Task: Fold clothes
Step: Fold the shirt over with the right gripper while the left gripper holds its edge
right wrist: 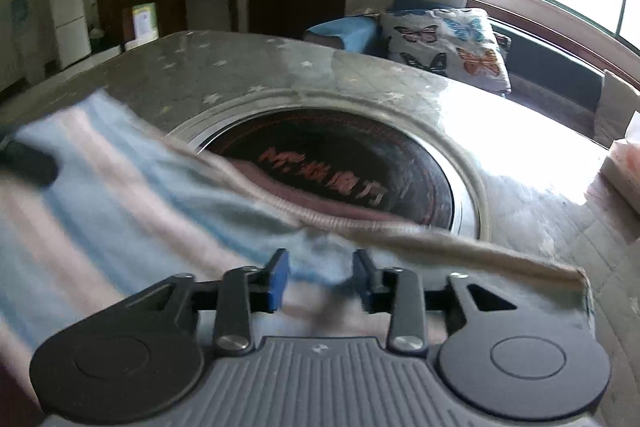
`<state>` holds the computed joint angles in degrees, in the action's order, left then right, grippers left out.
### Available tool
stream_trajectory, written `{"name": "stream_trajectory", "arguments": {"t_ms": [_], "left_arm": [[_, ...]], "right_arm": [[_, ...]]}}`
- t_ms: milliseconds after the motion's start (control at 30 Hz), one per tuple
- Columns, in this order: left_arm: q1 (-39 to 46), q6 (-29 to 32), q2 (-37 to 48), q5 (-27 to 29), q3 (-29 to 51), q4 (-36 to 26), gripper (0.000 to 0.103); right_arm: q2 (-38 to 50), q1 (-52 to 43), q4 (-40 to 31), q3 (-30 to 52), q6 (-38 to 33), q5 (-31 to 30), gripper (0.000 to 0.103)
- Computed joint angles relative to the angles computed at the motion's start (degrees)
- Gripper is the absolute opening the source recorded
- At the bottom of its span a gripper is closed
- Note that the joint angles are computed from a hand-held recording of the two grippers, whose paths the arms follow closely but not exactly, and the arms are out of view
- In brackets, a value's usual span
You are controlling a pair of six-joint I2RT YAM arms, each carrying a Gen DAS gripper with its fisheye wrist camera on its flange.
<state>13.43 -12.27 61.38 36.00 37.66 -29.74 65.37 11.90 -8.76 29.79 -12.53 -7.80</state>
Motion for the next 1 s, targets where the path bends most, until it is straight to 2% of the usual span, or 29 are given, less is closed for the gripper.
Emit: {"name": "stream_trajectory", "arguments": {"t_ms": [200,333,433,533,667,767,900,1000], "left_arm": [[-4.9,-4.5,-2.1,-3.5,2.1,-0.7,0.010],[-9.7,-7.3,-3.2,-7.2,4.2,-1.2,0.010],[-15.0,-10.6,-2.9,-11.3,6.6,-1.5,0.010],[-21.5,-14.5,-1.4,-16.7,9.7,-1.7,0.010],[-31.5,-18.7,3.0,-24.2,14.1,-1.1,0.010],[-38.4,-21.2,8.0,-28.8,17.4,-0.3,0.010],[-45.8,-23.0,17.0,-32.6,23.1,0.5,0.010],[-50.1,-23.6,24.4,-34.3,28.6,-0.1,0.009]], "right_arm": [[-15.7,-0.9,-12.3,-5.2,-1.8,-2.7,0.052],[-27.8,1.6,-19.3,-8.8,-2.4,0.6,0.057],[-34.6,-1.2,-26.6,-9.5,-4.1,-3.0,0.057],[-39.7,-9.1,-33.1,-8.5,-9.0,-9.4,0.061],[-38.5,-31.6,-39.7,-5.3,-21.5,-25.2,0.063],[-33.9,-46.7,-42.5,-3.2,-31.3,-33.6,0.063],[-24.8,-63.5,-46.1,-0.3,-44.1,-41.2,0.063],[-17.4,-70.3,-45.8,1.6,-48.9,-42.8,0.063]]}}
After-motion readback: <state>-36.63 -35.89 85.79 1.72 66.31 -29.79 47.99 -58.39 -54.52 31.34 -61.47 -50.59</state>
